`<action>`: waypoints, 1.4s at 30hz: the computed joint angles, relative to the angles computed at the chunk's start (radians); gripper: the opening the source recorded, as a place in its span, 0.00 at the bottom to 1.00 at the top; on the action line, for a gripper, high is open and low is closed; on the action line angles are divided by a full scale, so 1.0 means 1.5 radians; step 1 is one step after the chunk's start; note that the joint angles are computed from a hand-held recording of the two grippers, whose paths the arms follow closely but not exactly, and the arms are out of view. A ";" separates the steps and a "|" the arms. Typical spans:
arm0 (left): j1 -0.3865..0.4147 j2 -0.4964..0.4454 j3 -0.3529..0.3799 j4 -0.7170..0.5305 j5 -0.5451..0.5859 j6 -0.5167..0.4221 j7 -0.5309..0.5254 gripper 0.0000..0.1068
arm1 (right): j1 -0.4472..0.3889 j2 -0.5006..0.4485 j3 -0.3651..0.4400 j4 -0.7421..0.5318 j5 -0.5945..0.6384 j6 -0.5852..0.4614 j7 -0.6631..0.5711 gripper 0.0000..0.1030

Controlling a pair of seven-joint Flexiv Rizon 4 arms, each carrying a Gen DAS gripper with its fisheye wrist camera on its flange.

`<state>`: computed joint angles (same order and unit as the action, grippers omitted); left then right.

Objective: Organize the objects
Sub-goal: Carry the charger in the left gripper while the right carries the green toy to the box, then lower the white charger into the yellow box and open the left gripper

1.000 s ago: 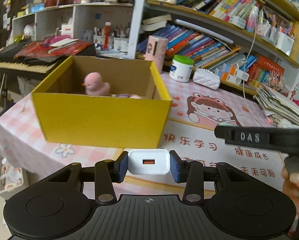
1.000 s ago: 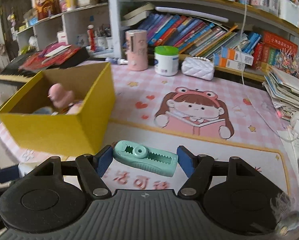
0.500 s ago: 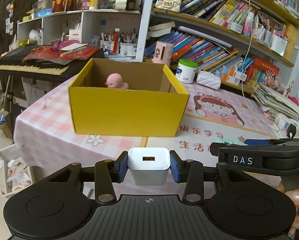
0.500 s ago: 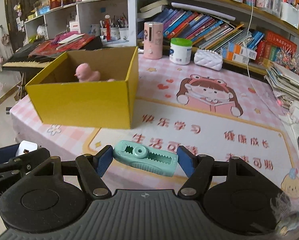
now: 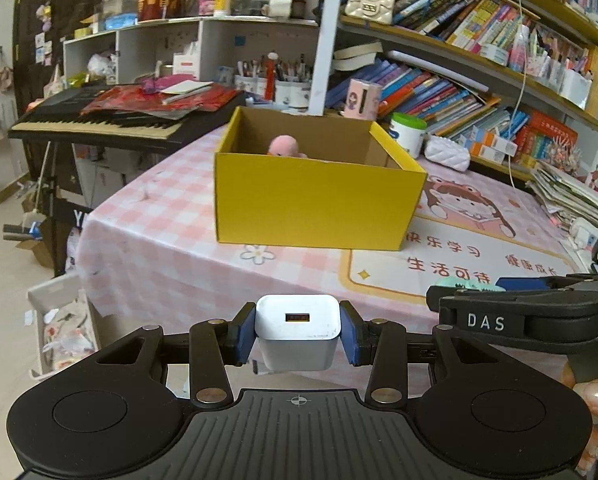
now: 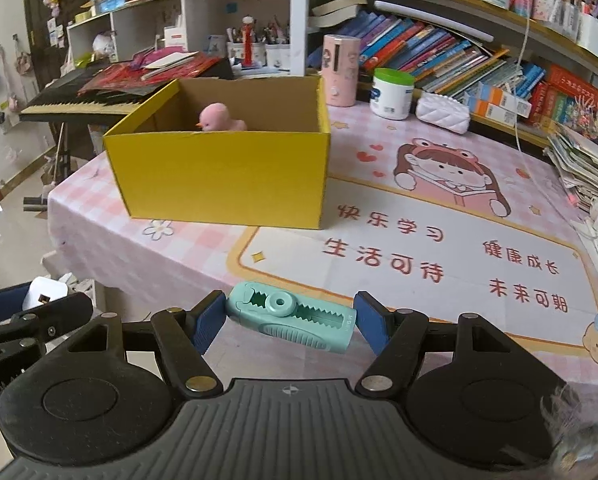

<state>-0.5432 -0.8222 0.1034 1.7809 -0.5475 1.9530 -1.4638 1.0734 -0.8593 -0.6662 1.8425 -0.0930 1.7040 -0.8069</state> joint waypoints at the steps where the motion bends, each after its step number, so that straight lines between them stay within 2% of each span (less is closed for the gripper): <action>1: 0.002 0.001 -0.001 0.003 0.001 0.004 -0.002 0.38 | 0.001 0.000 0.001 -0.001 -0.002 -0.002 -0.001 0.66; 10: 0.034 0.003 -0.032 0.008 0.031 0.039 -0.001 0.38 | -0.010 0.001 0.015 -0.016 -0.024 -0.010 -0.002 0.66; 15: 0.031 -0.012 -0.024 -0.025 0.018 0.057 0.021 0.38 | -0.029 -0.012 0.022 -0.040 -0.017 0.016 -0.006 0.66; 21: 0.046 -0.044 -0.035 -0.102 0.012 0.079 0.056 0.38 | -0.055 -0.051 0.008 -0.114 0.021 0.050 -0.020 0.66; 24: 0.048 -0.070 -0.034 -0.161 -0.008 0.068 0.078 0.38 | -0.074 -0.074 -0.002 -0.164 0.034 0.052 -0.030 0.66; 28: 0.034 -0.118 -0.011 -0.258 -0.051 0.040 0.109 0.38 | -0.122 -0.100 0.010 -0.244 0.027 0.041 -0.041 0.66; 32: -0.003 -0.178 0.055 -0.358 -0.130 -0.011 0.132 0.38 | -0.190 -0.124 0.054 -0.333 -0.010 0.022 -0.055 0.66; 34: -0.033 -0.214 0.122 -0.411 -0.179 -0.058 0.119 0.38 | -0.221 -0.137 0.077 -0.374 -0.032 0.013 -0.062 0.66; 37: -0.062 -0.264 0.225 -0.474 -0.213 -0.130 0.067 0.38 | -0.266 -0.154 0.118 -0.430 -0.065 -0.004 -0.071 0.66; 42: -0.076 -0.332 0.369 -0.559 -0.207 -0.246 -0.047 0.38 | -0.349 -0.187 0.222 -0.528 -0.135 -0.054 -0.096 0.66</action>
<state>-0.6577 -1.3205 0.6571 0.9431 -0.8574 1.5846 -1.5346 0.5499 -1.1393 -0.3330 1.0503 -0.2952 1.6225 -0.9511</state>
